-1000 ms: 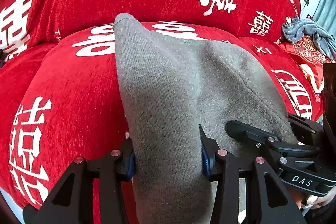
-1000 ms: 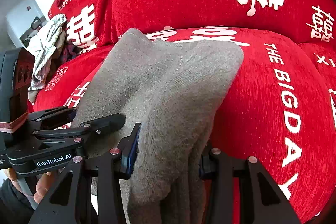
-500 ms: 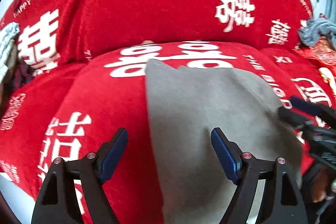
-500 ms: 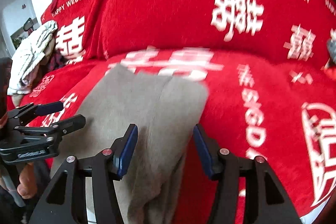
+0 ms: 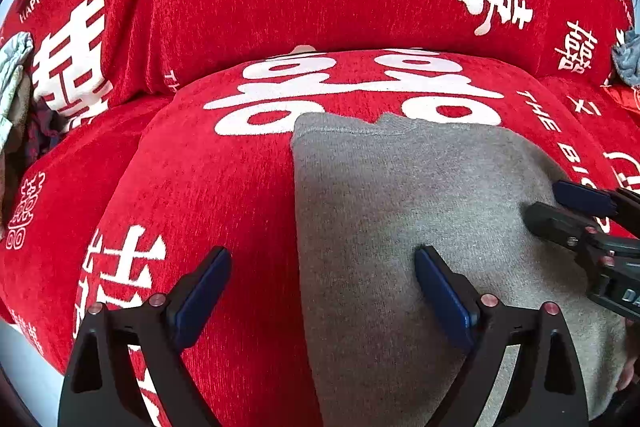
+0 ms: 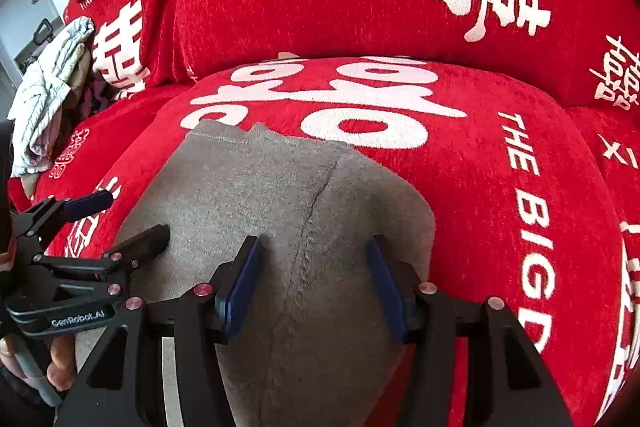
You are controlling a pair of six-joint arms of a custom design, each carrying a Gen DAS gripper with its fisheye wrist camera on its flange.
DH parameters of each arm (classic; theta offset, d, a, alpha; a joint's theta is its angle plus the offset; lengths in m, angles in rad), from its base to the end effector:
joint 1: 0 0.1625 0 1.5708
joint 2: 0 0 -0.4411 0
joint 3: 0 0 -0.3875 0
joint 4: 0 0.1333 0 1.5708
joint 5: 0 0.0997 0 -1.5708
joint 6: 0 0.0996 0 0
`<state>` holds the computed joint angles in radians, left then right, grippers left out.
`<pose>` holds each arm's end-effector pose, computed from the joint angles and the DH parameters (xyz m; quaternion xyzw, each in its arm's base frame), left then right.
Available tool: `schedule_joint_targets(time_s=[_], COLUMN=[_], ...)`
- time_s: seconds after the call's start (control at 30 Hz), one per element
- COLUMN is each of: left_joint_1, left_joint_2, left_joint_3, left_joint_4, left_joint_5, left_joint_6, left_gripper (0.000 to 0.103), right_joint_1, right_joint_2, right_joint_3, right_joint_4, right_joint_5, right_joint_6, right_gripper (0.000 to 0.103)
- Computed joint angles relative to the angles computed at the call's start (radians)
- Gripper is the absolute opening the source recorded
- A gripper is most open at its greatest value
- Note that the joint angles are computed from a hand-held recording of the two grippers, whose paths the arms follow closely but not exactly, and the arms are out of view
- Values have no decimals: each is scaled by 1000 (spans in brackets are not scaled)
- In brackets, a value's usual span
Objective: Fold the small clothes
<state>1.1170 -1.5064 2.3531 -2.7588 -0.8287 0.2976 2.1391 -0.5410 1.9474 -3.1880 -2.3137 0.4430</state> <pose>0.0034 -0.4507 0.2766 0.2797 0.8769 -0.1857 0.3439 0.3539 -0.4317 -0.0435 0.0199 -0.9272 0.2606 0.2683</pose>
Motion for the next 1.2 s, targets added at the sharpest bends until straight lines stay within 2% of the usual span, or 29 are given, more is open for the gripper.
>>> schedule_joint_targets(time_s=[0.07,0.2,0.33,0.43,0.57,0.8,0.9,1.03,1.07,1.1,1.2], left_joint_1=[-10,-44,-66,-64,-53,-50,-71,-124,-135,-142,-168], left_joint_2=[-32,-102,-157,-200,-243,-289,-313,-409,-436,-447,-487], left_joint_3=[15,77,141,172,202,239,266,287,288,288,285], left_joint_4=[7,-11,-60,-68,-88,-102,-112,-21,5,17,57], left_joint_5=[-7,7,32,20,1,-9,15,41,39,41,50], left_joint_6=[0,26,60,75,99,96,106,86,81,74,32], left_gripper=[94,94,94,94,94,94,94,94,94,94,94], right_joint_1=[37,138,190,200,219,240,249,284,296,303,321], right_joint_2=[-6,11,39,63,84,91,91,62,58,56,51], right_joint_3=[13,27,38,51,86,126,129,109,108,106,78], right_joint_4=[-25,-110,-139,-121,-178,-170,-142,-20,-35,-55,-29], right_joint_5=[-21,-49,-2,-24,-47,-54,-62,-101,-109,-115,-169], right_joint_6=[-3,-102,-129,-113,-109,-40,-14,51,44,31,36], right_gripper=[59,59,59,59,59,59,59,59,62,69,71])
